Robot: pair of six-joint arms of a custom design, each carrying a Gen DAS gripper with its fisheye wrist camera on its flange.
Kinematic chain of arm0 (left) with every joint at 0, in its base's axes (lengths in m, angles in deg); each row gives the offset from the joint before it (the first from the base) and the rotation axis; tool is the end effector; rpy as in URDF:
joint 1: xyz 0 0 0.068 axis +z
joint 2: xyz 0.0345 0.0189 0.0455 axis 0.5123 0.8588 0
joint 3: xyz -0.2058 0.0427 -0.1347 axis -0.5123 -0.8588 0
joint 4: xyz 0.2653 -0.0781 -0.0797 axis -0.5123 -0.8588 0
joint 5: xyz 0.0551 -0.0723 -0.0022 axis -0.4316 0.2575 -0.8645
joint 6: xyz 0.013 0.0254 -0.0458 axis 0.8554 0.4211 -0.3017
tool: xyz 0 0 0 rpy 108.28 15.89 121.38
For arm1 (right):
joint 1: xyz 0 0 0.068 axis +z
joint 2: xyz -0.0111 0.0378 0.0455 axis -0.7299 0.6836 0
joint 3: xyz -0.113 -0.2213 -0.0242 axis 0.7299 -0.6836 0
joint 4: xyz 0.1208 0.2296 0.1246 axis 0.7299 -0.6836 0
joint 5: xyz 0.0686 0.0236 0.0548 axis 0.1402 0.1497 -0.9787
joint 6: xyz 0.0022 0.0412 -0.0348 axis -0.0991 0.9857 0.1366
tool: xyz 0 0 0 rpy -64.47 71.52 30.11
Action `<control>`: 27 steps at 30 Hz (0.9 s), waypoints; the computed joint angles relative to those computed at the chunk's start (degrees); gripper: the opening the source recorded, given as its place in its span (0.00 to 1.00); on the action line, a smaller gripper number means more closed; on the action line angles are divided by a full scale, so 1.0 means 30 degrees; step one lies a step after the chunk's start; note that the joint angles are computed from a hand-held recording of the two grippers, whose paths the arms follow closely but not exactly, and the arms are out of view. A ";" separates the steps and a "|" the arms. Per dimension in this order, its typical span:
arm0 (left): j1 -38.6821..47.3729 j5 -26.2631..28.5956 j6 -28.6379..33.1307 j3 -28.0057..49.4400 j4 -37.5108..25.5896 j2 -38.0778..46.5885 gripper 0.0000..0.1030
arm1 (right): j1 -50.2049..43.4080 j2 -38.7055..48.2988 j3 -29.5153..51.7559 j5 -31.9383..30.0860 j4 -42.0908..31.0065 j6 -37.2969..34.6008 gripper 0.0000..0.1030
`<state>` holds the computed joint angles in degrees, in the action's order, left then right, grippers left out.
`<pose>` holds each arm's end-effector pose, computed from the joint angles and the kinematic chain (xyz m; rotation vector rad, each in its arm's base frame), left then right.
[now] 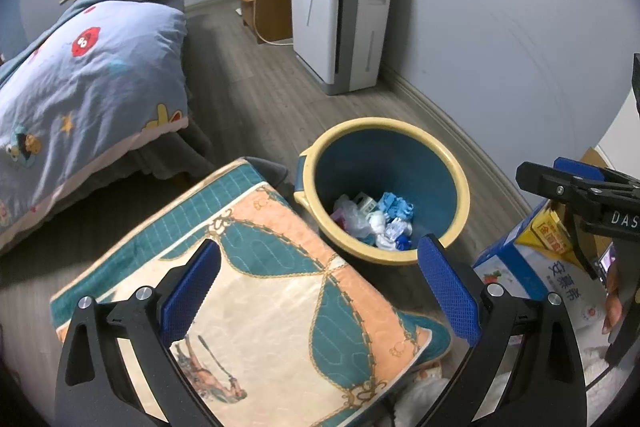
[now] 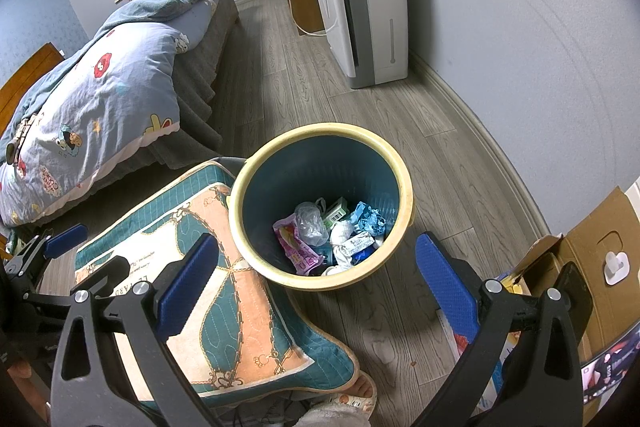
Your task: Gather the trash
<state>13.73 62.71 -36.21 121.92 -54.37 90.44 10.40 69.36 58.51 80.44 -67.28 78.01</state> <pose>0.2109 -0.0709 0.2978 0.6974 2.3957 -0.2449 0.1372 0.1783 0.3083 0.4228 2.4266 0.1482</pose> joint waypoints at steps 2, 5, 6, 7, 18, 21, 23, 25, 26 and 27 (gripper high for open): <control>-0.0036 -0.0039 0.0029 0.0000 -0.0003 -0.0007 0.95 | 0.0005 0.0008 0.0007 0.0001 -0.0001 0.0009 0.94; -0.0083 -0.0044 0.0077 0.0017 -0.0037 -0.0052 0.95 | -0.0002 0.0007 0.0011 -0.0007 -0.0003 0.0006 0.94; -0.0097 -0.0062 0.0084 0.0016 -0.0040 -0.0081 0.95 | -0.0002 0.0007 0.0011 -0.0007 -0.0003 0.0006 0.94; -0.0114 -0.0063 0.0070 0.0013 -0.0032 -0.0082 0.95 | -0.0002 0.0041 0.0035 -0.0016 -0.0004 0.0004 0.94; -0.0219 -0.0169 0.0037 0.0008 0.0028 -0.0207 0.95 | 0.0003 0.0038 0.0036 -0.0009 -0.0009 0.0014 0.94; -0.0293 -0.0306 -0.0099 -0.0017 0.0082 -0.0269 0.95 | -0.0009 0.0050 0.0045 -0.0045 -0.0002 0.0010 0.94; -0.0202 -0.0202 -0.0025 -0.0028 0.0032 -0.0281 0.95 | -0.0011 0.0035 0.0040 -0.0029 -0.0007 0.0003 0.94; -0.0121 -0.0072 0.0011 -0.0001 -0.0057 -0.0227 0.95 | -0.0008 0.0076 0.0071 -0.0031 -0.0010 -0.0011 0.94; -0.0104 -0.0046 0.0016 0.0011 -0.0066 -0.0198 0.95 | -0.0015 0.0043 0.0045 -0.0027 -0.0012 -0.0016 0.94; -0.0127 -0.0051 0.0003 0.0028 -0.0086 -0.0182 0.95 | 0.0005 0.0072 0.0067 -0.0010 -0.0021 0.0004 0.94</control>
